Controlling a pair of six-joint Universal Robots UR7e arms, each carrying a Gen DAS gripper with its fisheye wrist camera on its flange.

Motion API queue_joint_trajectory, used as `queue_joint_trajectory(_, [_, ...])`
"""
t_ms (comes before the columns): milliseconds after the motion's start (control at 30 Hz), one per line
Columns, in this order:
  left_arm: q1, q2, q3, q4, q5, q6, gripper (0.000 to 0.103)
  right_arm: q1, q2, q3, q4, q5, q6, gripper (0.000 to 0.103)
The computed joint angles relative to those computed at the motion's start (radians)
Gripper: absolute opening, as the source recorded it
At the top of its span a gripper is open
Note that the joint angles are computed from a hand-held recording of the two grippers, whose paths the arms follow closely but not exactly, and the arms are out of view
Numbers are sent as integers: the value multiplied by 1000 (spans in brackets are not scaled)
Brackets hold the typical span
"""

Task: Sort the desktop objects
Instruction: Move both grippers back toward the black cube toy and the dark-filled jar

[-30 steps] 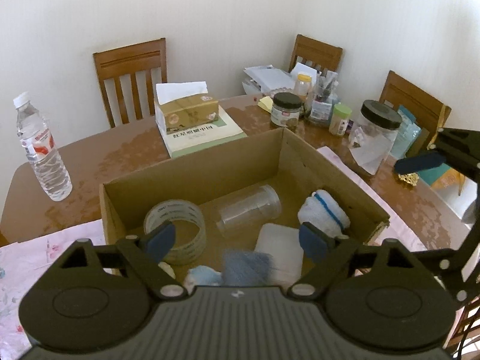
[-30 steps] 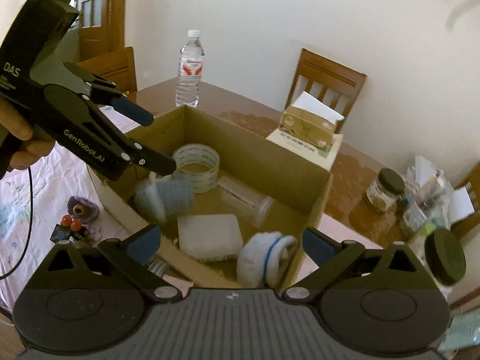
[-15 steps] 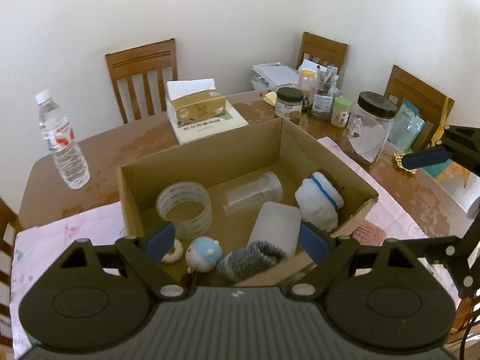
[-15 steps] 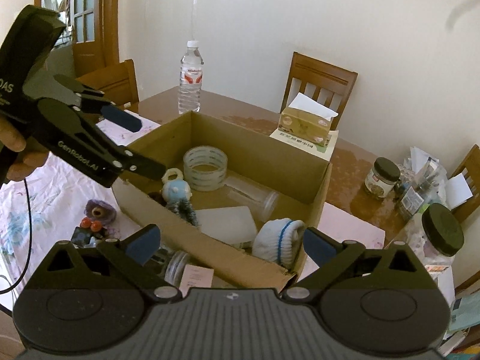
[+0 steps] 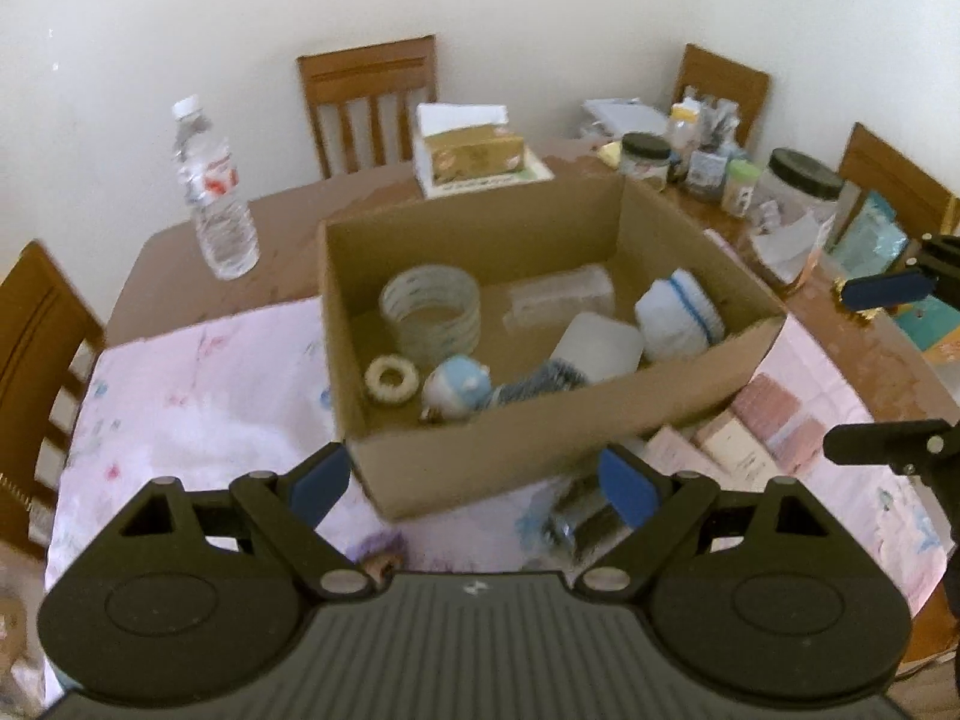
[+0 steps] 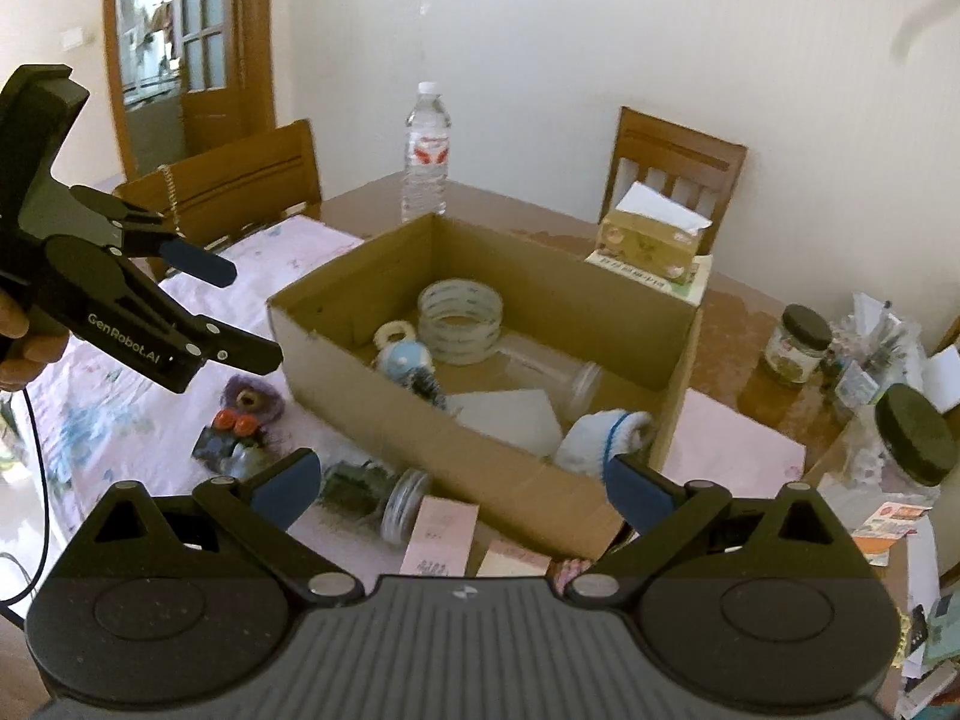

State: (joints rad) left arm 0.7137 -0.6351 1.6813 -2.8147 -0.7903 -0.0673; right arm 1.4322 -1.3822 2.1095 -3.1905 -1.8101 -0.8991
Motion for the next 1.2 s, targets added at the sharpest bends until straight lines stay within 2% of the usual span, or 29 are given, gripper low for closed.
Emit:
queue_joint_trajectory(167, [-21, -11, 52, 47, 71, -114, 90, -22, -11, 8, 61, 35, -21, 103])
queue_joint_trajectory(367, [-24, -26, 102, 98, 98, -251, 90, -30, -9, 17, 88, 55, -60, 103])
queue_joint_trajectory(533, [-8, -23, 113, 86, 112, -294, 90, -18, 12, 34, 51, 25, -55, 103])
queue_joint_trajectory(667, [7, -11, 103, 115, 136, -352, 90, -9, 31, 47, 32, -1, -15, 103])
queue_joint_trajectory(867, [41, 10, 71, 125, 103, -406, 90, 2, 71, 54, 3, -48, 21, 103])
queue_joint_trajectory(1200, [82, 63, -8, 193, 106, -452, 90, 21, 112, 58, -42, -95, 62, 103])
